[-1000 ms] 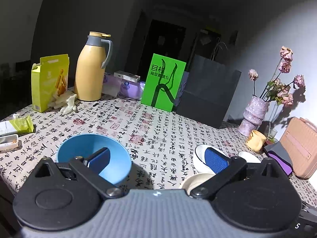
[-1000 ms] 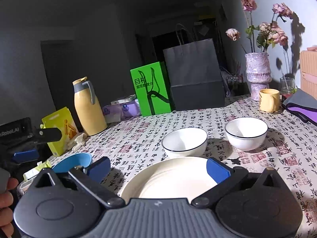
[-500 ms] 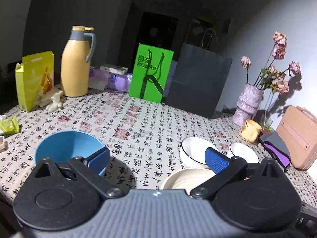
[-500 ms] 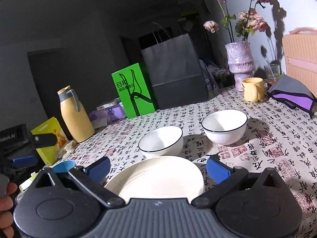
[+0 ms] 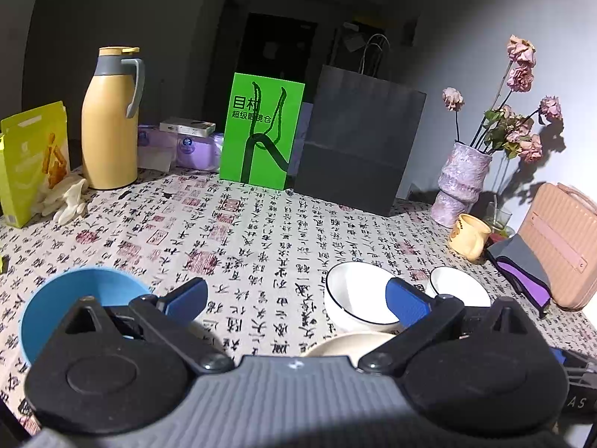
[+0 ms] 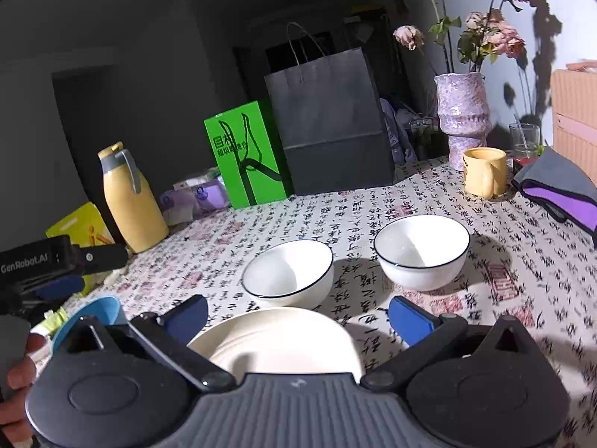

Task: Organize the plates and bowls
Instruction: 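Move both open grippers toward the nearer white black-rimmed bowl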

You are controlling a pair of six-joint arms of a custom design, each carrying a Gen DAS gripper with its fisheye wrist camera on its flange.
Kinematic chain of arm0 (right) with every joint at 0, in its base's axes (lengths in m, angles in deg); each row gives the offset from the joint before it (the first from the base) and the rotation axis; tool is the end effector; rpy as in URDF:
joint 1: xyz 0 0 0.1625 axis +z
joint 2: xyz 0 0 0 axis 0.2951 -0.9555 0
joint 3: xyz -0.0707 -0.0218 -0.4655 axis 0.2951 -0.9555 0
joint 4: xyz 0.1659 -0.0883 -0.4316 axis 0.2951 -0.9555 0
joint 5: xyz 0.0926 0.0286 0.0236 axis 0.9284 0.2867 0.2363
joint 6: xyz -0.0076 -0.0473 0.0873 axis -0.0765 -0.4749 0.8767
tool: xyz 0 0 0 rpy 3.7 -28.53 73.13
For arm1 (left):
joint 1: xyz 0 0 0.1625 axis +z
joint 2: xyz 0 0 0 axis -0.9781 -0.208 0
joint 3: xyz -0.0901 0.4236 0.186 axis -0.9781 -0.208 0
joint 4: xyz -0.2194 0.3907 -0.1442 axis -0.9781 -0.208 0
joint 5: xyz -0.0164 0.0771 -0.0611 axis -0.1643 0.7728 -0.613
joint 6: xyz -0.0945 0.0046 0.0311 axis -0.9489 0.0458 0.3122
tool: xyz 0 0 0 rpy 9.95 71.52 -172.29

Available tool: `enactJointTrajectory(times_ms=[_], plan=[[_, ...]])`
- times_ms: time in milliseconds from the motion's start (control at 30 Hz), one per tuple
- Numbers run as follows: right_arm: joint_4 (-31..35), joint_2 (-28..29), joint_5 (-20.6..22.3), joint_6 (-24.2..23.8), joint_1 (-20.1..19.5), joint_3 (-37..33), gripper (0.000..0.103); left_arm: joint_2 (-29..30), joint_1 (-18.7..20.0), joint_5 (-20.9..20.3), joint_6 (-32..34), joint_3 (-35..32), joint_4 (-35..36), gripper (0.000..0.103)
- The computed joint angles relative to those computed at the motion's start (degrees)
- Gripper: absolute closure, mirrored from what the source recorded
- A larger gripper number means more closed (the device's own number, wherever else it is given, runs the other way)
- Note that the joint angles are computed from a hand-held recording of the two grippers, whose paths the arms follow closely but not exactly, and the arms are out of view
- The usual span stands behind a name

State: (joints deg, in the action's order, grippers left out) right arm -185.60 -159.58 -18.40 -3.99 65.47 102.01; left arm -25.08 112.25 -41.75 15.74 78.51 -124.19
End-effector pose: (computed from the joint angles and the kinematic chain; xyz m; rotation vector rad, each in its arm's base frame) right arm 0.0770 -0.5406 0.2930 0.8230 -2.5238 1.1861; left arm -0.3291 -0.4997 0.1129 0.1947 2.1072 -1.4063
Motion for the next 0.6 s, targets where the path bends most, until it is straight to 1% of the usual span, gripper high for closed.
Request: enactJointTrajectory(times_ms=[100, 300, 500, 600], plan=[[3.5, 0.6, -1.0, -0.8, 0.4, -2.5, 0.0, 0.2, 1.4, -1.6, 0.3, -1.4, 1.7, 0.0], [8.9, 2.9, -2.9, -2.3, 1.2, -7.0, 0.0, 1.3, 3.4, -3.3, 1.6, -3.4, 1.2, 0.0], [11.0, 5.0, -3.8, -3.0, 2.0, -10.3, 0.0, 2.2, 4.7, -2.8, 3.2, -4.8, 0.0, 0.0], [12.5, 5.9, -4.0, -2.8, 2.2, -11.9, 0.0, 2.3, 5.5, -3.2, 3.3, -5.3, 0.5, 0.0]])
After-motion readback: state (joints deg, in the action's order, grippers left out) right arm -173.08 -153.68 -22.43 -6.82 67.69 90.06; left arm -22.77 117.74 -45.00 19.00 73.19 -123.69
